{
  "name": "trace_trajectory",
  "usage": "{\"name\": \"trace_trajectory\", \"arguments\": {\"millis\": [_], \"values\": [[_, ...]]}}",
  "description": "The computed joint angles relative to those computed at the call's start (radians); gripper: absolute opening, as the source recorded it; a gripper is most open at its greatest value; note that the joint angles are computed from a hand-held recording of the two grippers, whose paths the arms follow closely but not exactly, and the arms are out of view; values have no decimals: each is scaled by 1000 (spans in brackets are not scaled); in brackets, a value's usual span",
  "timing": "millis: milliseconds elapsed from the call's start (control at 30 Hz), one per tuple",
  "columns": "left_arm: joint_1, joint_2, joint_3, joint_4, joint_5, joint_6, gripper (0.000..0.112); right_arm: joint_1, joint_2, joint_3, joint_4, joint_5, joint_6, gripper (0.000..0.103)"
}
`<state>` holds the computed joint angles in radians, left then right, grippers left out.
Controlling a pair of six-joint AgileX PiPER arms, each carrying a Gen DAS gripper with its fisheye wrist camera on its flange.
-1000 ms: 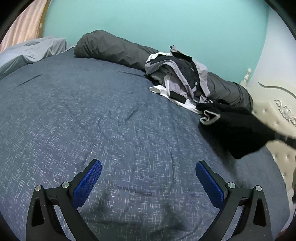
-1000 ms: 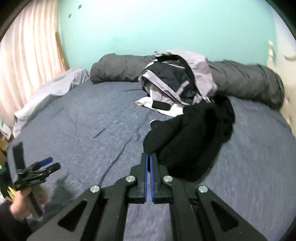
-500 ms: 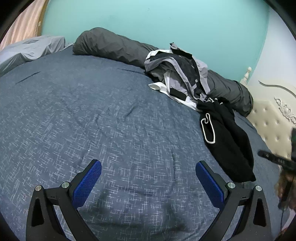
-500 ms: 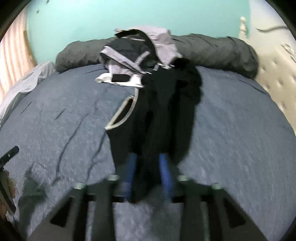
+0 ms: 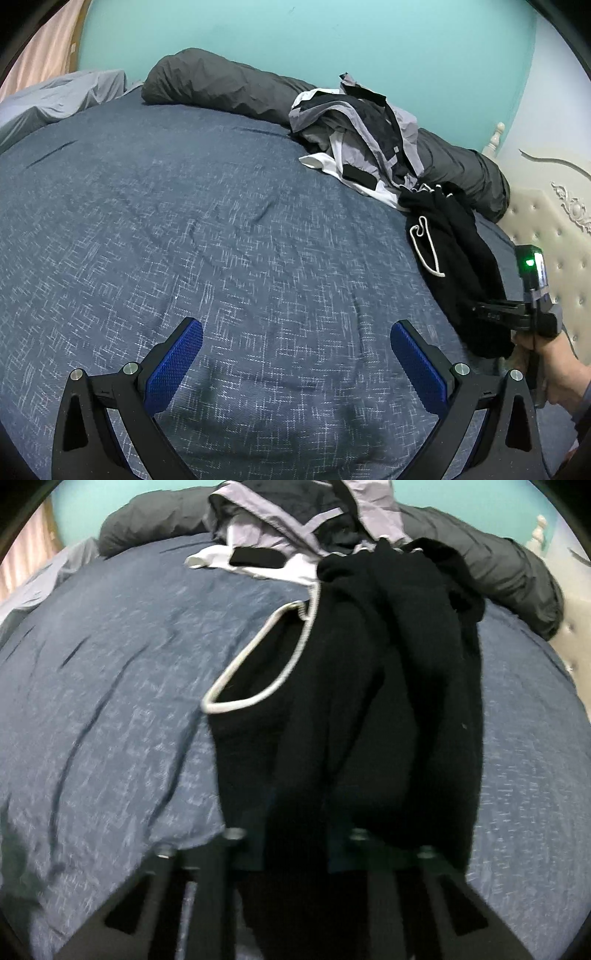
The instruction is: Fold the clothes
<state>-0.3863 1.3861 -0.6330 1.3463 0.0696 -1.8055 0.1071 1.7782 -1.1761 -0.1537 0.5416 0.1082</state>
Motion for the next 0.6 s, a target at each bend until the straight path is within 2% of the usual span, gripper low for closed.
{"name": "trace_trajectory", "arguments": {"millis": [67,167,267,367,600], "values": [[-5,-10,-1,-73,6,73,103,-4,-35,21,44,-4,-37,11],[-39,-48,0,-124,60,133,103,-25,-151,64,195,7,-165,10],[-56,-118,2,-345,95,341,103,-39,-261,72,295,57,-245,9],[-78,-213,4,-578,147,567,103,-73,-388,25,382,170,-306,9],[-152,-421,-56,-911,368,883,103,-140,-590,-163,478,449,-335,8]]}}
